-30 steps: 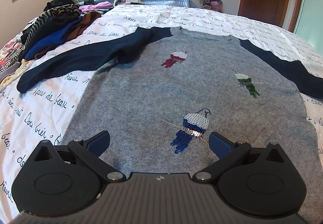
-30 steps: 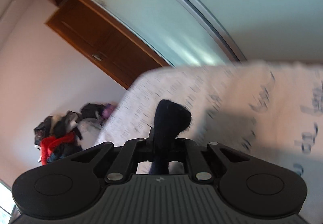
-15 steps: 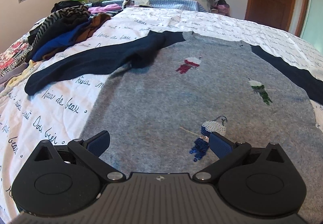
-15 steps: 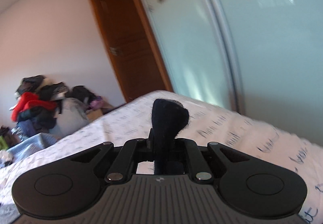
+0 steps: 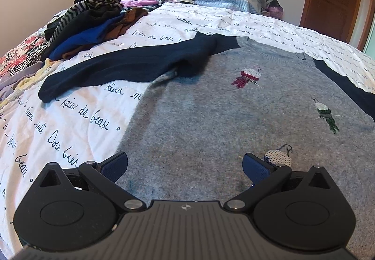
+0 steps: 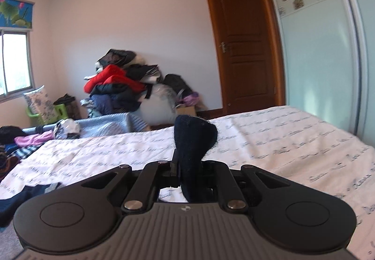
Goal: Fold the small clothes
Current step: 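Lift the navy sleeve with the right gripper and carry it across the sweater body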
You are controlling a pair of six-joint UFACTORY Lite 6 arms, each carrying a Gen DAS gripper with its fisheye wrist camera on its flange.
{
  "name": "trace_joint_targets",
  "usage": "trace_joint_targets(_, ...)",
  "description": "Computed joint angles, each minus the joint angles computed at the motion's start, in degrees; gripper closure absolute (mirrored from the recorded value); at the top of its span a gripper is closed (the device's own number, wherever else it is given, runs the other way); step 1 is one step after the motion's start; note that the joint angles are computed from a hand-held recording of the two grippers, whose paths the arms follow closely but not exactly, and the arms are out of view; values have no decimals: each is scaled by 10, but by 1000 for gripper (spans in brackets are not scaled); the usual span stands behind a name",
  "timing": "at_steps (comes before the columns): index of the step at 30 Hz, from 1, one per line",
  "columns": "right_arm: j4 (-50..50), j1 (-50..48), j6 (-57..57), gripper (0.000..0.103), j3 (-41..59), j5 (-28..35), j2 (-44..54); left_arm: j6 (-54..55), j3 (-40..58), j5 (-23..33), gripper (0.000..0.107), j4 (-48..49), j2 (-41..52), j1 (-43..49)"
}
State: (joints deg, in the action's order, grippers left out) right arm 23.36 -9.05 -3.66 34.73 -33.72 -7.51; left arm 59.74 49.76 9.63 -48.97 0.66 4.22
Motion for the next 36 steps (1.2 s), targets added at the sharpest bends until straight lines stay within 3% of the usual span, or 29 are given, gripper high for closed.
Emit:
trace_joint_targets(8,122,141,-126,94,88,20,68,84,10,9,4,-76,12,25)
trace_joint_targets(17,284,271,-334,94,303,70,243,258,10,29,4,-218,14,70)
trace_joint_targets(25,462,334,-544,94,522,88,427,282,21,33,4,-223,28,106)
trace_joint_targets(36,671,385,-774,94,768,81,601,256,39,52,4,-192,48,135)
